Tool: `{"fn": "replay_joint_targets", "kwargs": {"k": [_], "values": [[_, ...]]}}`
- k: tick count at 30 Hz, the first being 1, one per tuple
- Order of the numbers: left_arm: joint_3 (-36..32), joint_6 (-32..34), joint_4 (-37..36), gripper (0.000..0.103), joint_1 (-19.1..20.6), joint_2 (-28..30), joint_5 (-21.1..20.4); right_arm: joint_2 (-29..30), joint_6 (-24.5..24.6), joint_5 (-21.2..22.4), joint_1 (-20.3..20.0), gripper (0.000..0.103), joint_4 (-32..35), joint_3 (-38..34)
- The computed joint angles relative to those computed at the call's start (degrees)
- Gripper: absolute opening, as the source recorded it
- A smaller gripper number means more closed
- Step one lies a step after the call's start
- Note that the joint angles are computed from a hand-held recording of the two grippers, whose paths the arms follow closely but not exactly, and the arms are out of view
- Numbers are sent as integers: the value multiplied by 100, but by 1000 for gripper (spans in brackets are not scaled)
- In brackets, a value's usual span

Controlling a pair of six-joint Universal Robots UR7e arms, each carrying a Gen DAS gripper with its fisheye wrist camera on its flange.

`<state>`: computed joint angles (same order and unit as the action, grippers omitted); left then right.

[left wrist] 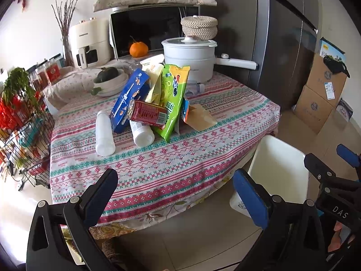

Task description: Collect trash

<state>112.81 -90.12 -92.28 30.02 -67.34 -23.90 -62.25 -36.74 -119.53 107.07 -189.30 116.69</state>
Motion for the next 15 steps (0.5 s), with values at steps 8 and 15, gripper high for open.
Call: {"fn": "replay_joint_targets", "kwargs": {"k": [8, 15], "values": [[10, -26, 26, 103, -13, -7, 4, -4, 3, 4, -4, 103, -3, 5], [7, -31, 38, 103, -15, -10, 3, -7, 7, 5, -3, 103, 6, 2]]}}
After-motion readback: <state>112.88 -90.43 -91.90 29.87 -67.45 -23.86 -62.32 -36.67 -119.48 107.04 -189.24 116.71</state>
